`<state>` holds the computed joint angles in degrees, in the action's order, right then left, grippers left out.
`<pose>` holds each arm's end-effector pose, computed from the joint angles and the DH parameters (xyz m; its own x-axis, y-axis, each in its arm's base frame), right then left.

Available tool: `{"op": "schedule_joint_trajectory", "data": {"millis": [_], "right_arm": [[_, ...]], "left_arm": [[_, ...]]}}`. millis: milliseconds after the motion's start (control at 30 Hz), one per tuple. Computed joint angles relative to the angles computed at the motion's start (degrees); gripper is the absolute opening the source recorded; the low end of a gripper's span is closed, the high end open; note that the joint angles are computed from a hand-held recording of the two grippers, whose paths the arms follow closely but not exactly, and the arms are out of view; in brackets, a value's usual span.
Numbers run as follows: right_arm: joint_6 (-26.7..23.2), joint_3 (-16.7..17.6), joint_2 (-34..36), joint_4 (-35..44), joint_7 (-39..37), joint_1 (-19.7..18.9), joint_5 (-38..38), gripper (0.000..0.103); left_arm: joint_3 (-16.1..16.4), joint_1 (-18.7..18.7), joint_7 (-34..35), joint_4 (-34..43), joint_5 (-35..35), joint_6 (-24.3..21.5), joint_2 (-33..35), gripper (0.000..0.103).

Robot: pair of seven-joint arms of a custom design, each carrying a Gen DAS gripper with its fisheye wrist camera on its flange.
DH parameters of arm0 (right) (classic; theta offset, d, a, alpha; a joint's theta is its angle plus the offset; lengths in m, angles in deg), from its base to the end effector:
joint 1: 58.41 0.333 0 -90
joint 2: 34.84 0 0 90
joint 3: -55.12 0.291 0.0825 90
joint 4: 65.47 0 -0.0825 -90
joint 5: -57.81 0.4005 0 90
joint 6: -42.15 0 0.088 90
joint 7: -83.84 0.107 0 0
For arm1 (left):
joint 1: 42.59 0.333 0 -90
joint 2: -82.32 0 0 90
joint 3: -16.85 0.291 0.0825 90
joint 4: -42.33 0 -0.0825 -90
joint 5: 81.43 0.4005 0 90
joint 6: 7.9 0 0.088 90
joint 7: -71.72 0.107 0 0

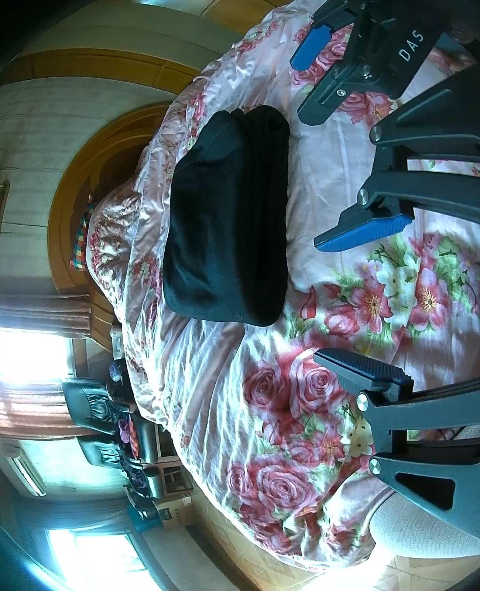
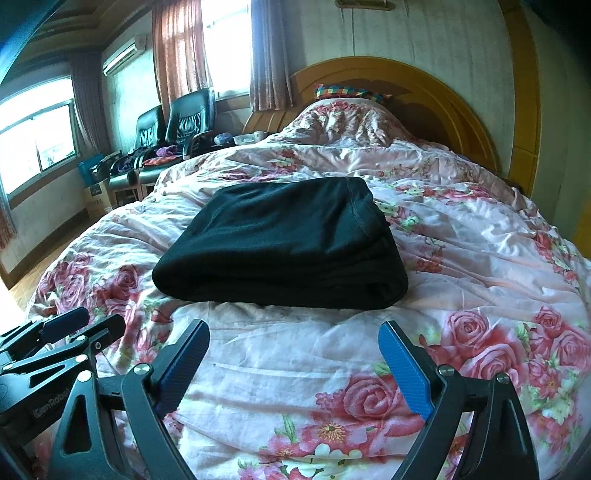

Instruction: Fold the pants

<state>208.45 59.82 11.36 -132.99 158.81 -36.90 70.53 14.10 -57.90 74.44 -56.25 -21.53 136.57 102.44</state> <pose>0.7378 0.3218 0.3933 0.4805 -0.8754 -0.0533 -0.5445 -0.2501 -0.8006 0.6563 -0.2194 0.3961 0.4289 -0.9017 0.0551 -0.5740 -0.3191 -0.7541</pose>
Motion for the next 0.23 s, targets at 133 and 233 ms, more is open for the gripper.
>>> {"op": "schedule_joint_trajectory", "data": {"millis": [133, 233], "right_arm": [[-0.1, 0.0, -0.1, -0.2, -0.1, 0.0, 0.1, 0.093], [0.0, 0.0, -0.2, -0.4, -0.1, -0.1, 0.1, 0.093]], "left_arm": [[0.1, -0.3, -0.5, -0.1, 0.6, -0.6, -0.1, 0.055], [-0.1, -0.2, -0.2, 0.1, 0.5, -1.1, 0.0, 0.055]]}}
